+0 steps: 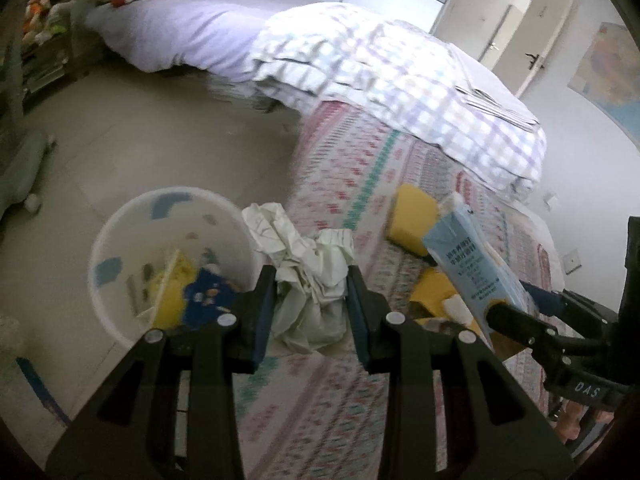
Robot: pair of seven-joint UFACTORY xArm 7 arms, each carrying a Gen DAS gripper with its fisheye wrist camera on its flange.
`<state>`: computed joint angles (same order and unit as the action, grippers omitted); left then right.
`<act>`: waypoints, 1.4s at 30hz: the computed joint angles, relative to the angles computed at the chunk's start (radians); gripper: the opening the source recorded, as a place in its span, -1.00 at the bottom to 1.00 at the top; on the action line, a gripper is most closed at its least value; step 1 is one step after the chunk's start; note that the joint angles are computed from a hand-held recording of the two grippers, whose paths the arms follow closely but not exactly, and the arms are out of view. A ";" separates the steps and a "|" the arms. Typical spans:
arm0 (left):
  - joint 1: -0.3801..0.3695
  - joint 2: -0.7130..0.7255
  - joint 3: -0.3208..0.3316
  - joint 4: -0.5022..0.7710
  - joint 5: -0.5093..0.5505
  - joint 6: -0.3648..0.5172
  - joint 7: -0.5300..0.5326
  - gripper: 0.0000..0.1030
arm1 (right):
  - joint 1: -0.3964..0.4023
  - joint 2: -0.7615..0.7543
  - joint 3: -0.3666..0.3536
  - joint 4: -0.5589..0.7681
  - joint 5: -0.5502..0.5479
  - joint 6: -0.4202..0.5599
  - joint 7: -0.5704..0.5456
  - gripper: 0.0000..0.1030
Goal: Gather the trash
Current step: 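Carry bag and milk carton over the wastebasket and open both tools to drop them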
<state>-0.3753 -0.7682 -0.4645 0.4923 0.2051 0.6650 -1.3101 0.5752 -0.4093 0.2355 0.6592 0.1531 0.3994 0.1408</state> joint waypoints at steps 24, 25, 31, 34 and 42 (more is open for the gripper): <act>-0.018 -0.354 0.064 -0.143 -0.107 0.418 0.012 0.85 | 0.049 0.268 0.078 0.151 -0.082 -0.066 0.112 0.11; -0.015 -0.355 0.064 -0.141 -0.104 0.427 0.017 0.86 | 0.051 0.283 0.080 0.162 -0.080 -0.069 0.114 0.11; -0.021 -0.404 0.074 -0.154 -0.119 0.501 0.034 0.87 | 0.058 0.386 0.093 0.249 -0.123 -0.072 0.159 0.11; -0.019 -0.440 0.075 -0.163 -0.123 0.525 0.039 0.87 | 0.069 0.445 0.095 0.305 -0.140 -0.064 0.185 0.11; -0.003 -0.499 0.072 -0.173 -0.134 0.554 0.043 0.87 | 0.077 0.546 0.121 0.409 0.000 -0.085 0.124 0.42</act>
